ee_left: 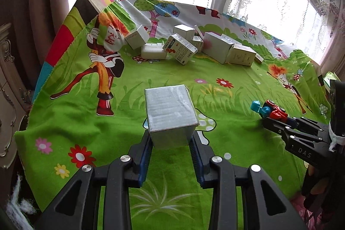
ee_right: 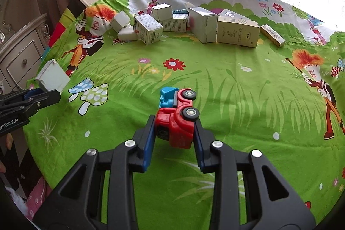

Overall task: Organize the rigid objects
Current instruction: 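Carry the white cube box and red toy truck over the storage box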

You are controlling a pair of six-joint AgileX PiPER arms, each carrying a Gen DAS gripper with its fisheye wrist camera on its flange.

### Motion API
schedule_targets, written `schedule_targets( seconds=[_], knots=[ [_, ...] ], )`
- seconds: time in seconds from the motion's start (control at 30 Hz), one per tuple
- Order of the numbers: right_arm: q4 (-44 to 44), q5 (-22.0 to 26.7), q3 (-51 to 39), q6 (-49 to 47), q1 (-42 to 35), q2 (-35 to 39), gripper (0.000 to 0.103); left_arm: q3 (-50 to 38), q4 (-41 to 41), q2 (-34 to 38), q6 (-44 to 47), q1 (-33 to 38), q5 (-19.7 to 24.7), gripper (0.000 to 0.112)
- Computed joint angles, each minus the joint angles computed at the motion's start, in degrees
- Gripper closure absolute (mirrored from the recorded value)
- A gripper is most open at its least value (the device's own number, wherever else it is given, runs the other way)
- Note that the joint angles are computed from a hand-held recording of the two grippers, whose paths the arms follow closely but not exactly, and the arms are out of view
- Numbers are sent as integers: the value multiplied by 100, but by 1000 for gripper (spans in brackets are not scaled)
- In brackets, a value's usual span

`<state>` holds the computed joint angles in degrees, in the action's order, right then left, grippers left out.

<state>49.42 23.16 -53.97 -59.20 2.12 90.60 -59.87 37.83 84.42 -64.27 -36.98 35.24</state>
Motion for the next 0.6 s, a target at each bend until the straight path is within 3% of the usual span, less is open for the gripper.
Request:
schedule_targets(
  seconds=[0.2,0.6],
  knots=[
    [823,606,404,-723,-505,-486,67,23,203,-45,-160,-401,187,76],
    [849,1314,981,-1139,-1492,-1530,67,-408,216,259,-4,-1152,470,76]
  ],
)
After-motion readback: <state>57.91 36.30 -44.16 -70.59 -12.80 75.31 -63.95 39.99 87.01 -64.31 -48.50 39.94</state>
